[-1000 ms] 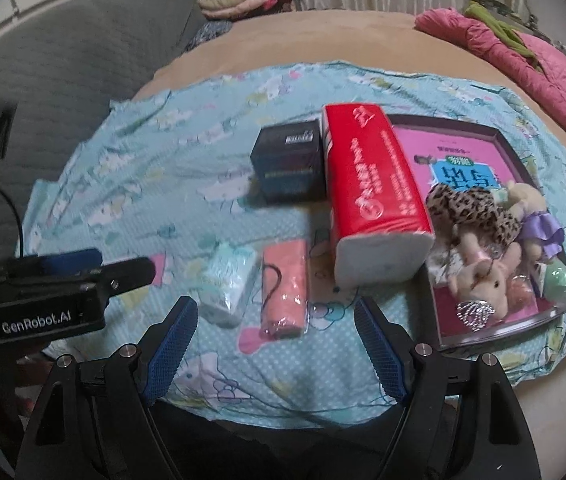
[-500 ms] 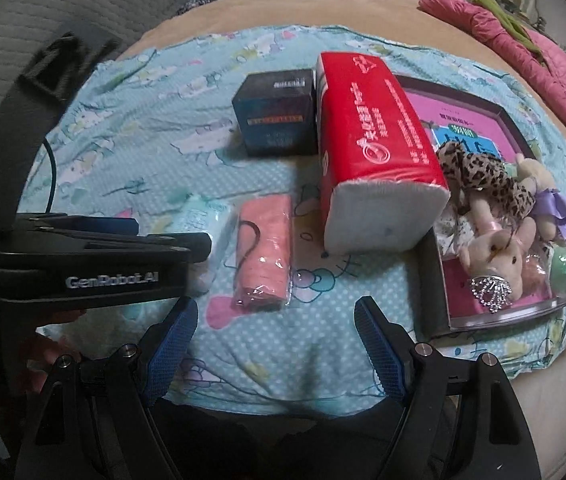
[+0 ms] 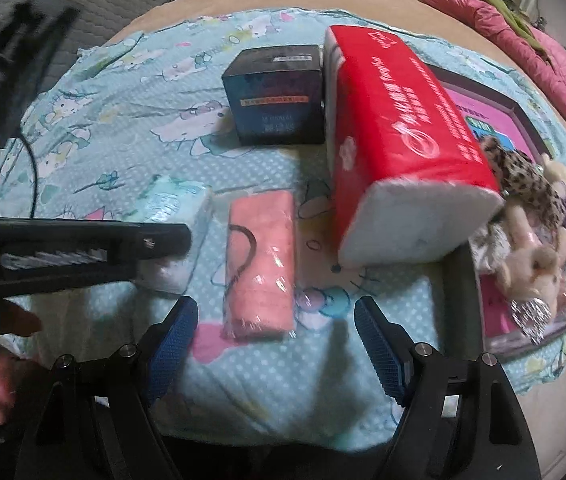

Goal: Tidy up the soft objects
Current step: 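Grasp the green floral packet with left tool while right tool grasps pink towel roll, then carry the green packet and pink towel roll over the pink book tray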

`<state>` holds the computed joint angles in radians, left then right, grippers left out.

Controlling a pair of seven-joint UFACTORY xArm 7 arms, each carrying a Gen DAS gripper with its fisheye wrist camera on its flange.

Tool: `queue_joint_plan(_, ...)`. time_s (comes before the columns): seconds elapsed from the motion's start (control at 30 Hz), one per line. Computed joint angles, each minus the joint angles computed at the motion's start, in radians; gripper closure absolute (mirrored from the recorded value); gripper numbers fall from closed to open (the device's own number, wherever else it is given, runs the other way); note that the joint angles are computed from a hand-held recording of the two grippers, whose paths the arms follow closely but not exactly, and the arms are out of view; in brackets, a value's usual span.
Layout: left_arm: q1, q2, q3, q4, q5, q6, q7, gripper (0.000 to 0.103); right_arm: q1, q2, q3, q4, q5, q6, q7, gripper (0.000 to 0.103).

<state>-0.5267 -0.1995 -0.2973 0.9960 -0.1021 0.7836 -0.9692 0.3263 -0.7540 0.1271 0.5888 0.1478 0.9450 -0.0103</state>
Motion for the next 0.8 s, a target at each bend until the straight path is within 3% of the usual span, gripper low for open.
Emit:
queue_joint_plan(0.13,0.012,-0.059,0.008,-0.034,0.006,0.015,0.000,0.062,0.011,0.037,0.023,-0.002,-0.004,-0.045,0.009,0.027)
queue_joint_plan(0.2,0.021,-0.088,0.009,-0.046,0.016,0.033,-0.002,0.062,0.022,0.053,0.027,-0.003,-0.004,-0.061,0.008,0.040)
queue_joint_plan(0.4,0.039,-0.130,0.000,-0.063,0.029,0.052,-0.011,0.062,0.044,0.090,0.026,-0.006,-0.014,-0.105,-0.003,0.064)
queue_joint_plan(0.6,0.053,-0.190,-0.025,-0.054,0.063,0.091,-0.049,0.062,0.069,0.040,-0.017,0.010,0.035,-0.124,-0.059,0.065)
queue_joint_plan(0.8,0.070,-0.182,-0.063,0.061,0.139,0.161,-0.070,0.062,0.048,-0.028,-0.070,0.078,0.075,-0.079,-0.099,0.065)
